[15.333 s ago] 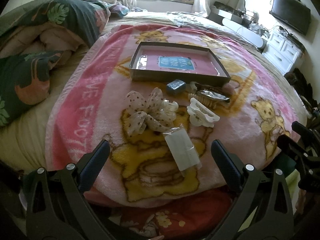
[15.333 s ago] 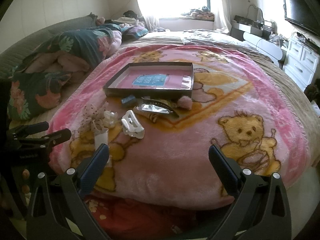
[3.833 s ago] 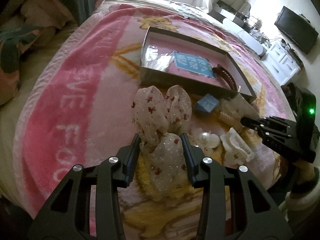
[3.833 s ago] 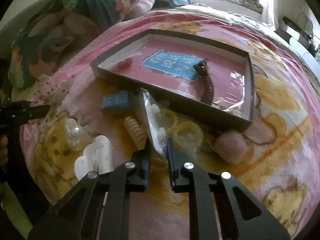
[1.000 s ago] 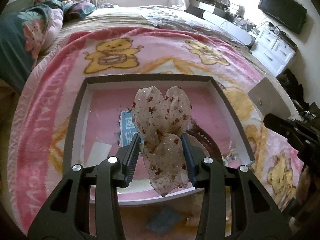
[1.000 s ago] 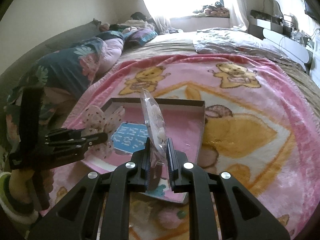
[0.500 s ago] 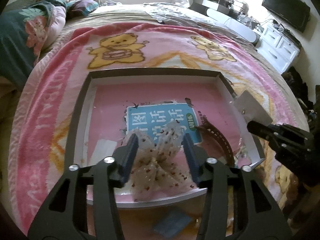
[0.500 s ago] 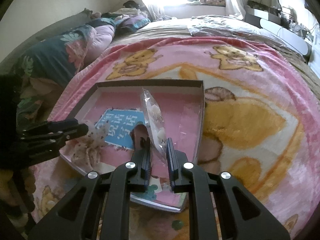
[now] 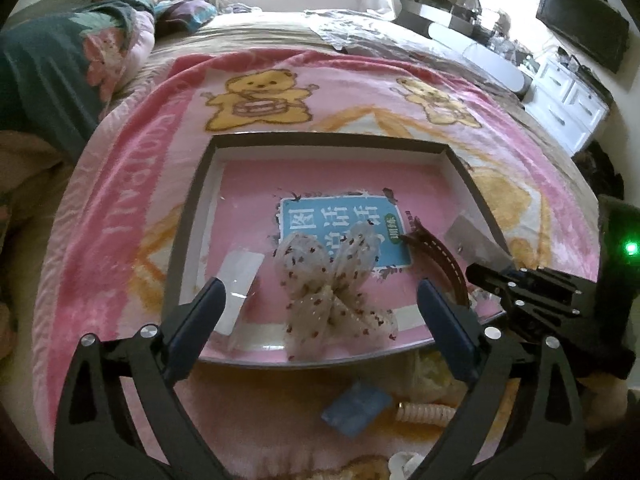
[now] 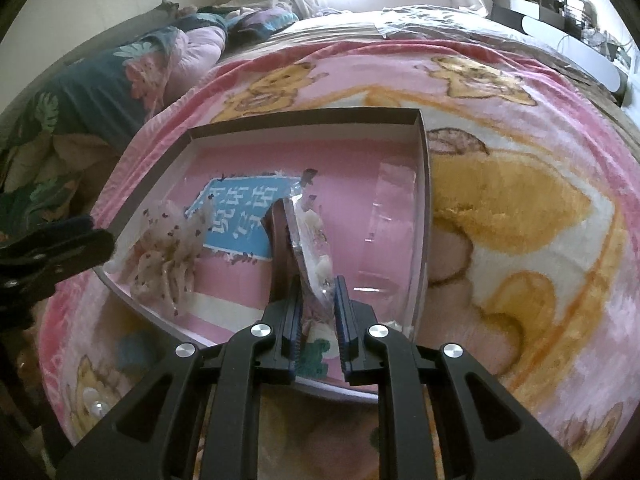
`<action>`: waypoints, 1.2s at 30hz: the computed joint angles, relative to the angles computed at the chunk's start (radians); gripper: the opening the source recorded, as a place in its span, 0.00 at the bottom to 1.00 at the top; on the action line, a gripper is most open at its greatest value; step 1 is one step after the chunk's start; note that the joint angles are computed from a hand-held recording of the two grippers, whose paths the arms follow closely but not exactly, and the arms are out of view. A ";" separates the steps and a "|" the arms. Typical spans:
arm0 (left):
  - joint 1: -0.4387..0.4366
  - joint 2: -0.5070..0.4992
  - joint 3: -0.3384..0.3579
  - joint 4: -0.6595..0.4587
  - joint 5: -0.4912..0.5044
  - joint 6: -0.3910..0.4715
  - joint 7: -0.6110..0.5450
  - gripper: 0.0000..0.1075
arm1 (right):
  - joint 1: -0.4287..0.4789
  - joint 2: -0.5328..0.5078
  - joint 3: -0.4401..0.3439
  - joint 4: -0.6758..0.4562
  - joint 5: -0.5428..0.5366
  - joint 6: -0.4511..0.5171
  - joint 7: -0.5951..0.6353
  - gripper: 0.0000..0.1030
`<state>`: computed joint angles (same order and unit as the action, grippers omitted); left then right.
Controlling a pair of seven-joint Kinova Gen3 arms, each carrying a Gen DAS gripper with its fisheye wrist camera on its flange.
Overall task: Organize jewelry
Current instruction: 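Open the right tool to drop the earring packet into the tray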
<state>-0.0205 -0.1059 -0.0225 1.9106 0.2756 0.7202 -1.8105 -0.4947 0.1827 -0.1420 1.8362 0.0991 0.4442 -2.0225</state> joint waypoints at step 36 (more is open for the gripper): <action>0.022 -0.193 0.014 0.008 -0.130 0.049 0.161 0.87 | 0.063 -0.293 -0.132 0.109 0.285 0.012 -0.356 0.91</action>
<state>0.0012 -0.2985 -0.0085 1.9182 0.1459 0.7688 -1.6492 -0.4318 -0.1101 -0.2735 1.9449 0.3841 0.4564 -2.3787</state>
